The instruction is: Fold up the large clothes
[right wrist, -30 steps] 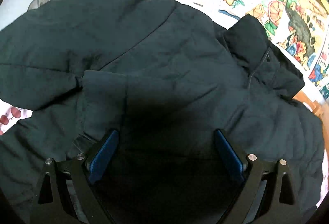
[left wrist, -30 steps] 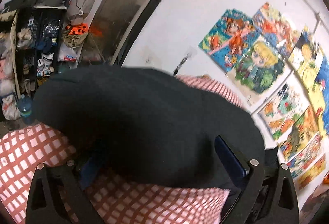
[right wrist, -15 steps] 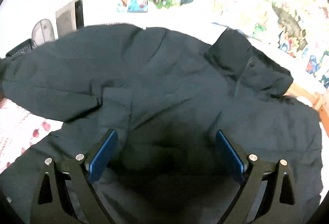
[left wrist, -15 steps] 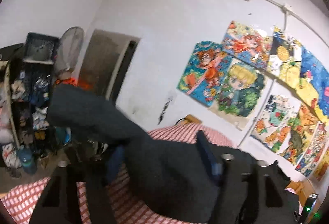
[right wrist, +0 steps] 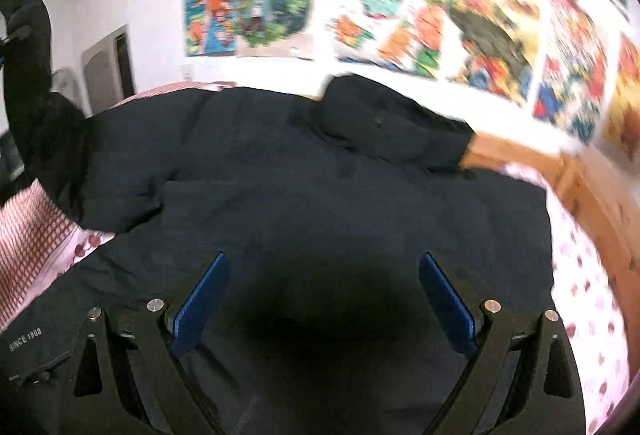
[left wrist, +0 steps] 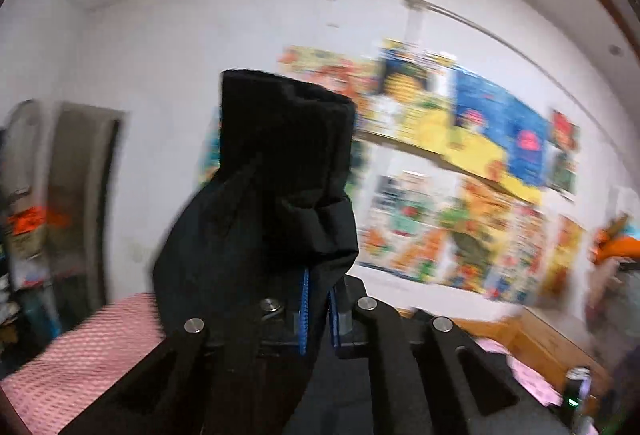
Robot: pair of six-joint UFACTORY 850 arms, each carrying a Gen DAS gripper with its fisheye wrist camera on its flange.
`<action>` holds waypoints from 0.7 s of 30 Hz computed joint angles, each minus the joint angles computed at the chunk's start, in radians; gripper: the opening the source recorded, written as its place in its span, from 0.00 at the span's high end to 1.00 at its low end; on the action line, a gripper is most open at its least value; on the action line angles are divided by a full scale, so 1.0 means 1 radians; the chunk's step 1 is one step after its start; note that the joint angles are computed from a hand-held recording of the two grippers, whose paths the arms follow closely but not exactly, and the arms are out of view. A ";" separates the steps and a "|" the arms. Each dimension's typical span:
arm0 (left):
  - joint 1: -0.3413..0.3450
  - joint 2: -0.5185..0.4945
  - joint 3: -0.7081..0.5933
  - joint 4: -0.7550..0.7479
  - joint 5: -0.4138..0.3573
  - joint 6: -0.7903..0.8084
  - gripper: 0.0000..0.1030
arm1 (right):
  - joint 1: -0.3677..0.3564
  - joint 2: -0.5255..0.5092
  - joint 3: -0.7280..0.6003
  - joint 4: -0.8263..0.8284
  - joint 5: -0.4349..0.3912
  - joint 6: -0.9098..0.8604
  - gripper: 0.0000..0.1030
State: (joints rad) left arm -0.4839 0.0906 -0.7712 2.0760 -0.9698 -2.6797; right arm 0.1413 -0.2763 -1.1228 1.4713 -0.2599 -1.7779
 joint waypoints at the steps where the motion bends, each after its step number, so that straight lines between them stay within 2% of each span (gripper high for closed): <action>1: -0.005 -0.023 -0.029 0.023 0.034 0.012 0.92 | -0.019 -0.009 -0.013 -0.056 -0.010 0.076 0.10; 4: -0.016 -0.115 -0.149 0.085 0.227 0.073 0.92 | -0.072 -0.029 -0.033 -0.097 -0.053 0.152 0.10; 7: -0.026 -0.206 -0.248 0.100 0.358 0.116 0.92 | -0.139 -0.033 -0.039 -0.039 -0.133 0.090 0.10; 11: -0.050 -0.335 -0.366 0.069 0.425 0.216 0.93 | -0.199 -0.050 -0.048 0.041 -0.156 -0.013 0.10; 16: -0.055 -0.478 -0.486 0.015 0.553 0.294 0.93 | -0.264 -0.116 -0.097 0.040 -0.200 0.020 0.09; 18: -0.044 -0.525 -0.528 0.020 0.623 0.284 0.93 | -0.283 -0.146 -0.110 0.053 -0.209 0.043 0.09; 21: -0.029 -0.577 -0.565 0.103 0.715 0.202 0.93 | -0.311 -0.184 -0.126 0.078 -0.258 0.056 0.09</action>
